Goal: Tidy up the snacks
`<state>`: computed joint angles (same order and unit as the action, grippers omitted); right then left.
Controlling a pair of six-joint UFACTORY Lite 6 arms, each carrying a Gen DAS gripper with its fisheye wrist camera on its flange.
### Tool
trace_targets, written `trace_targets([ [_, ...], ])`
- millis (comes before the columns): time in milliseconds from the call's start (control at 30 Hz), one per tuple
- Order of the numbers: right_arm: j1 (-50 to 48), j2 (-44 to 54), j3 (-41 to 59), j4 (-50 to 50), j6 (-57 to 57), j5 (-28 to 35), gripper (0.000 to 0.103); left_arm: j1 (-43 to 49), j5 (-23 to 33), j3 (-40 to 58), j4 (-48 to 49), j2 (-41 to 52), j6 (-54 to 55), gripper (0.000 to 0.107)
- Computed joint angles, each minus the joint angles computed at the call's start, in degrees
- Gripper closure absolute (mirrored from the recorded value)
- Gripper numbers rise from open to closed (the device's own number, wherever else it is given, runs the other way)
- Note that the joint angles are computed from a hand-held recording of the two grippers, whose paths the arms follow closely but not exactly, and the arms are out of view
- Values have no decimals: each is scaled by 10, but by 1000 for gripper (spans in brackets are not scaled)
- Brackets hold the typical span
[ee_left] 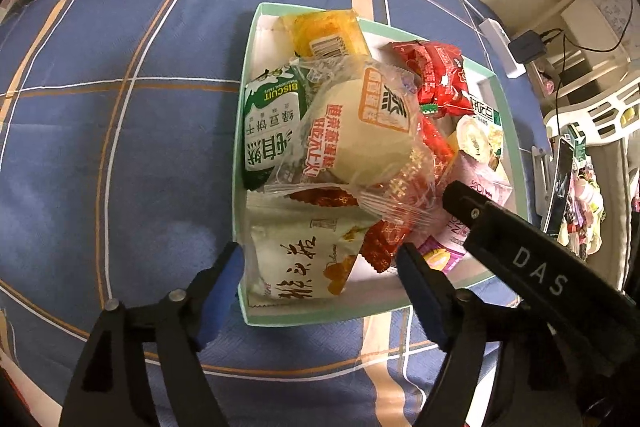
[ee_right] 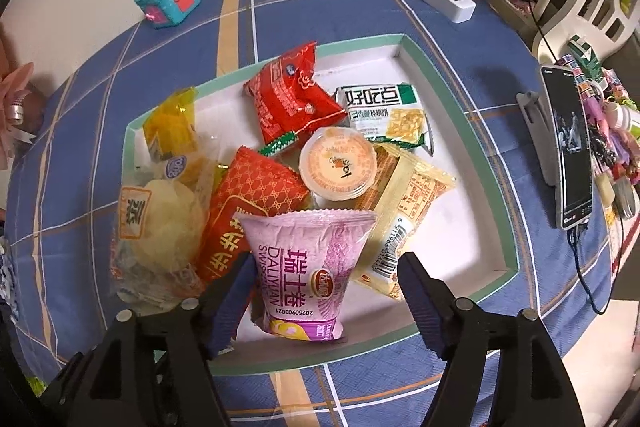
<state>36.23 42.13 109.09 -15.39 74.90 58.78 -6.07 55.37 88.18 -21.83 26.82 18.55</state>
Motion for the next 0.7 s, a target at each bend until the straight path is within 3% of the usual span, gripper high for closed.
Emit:
trace_targets([
  [333,1,-49,-39,-29,35,-3,26,35,-9,14,12,-5,-8,19],
  [700,8,-39,-16,-32,32,12,26,81,-41,48,46,-5,-52,19],
])
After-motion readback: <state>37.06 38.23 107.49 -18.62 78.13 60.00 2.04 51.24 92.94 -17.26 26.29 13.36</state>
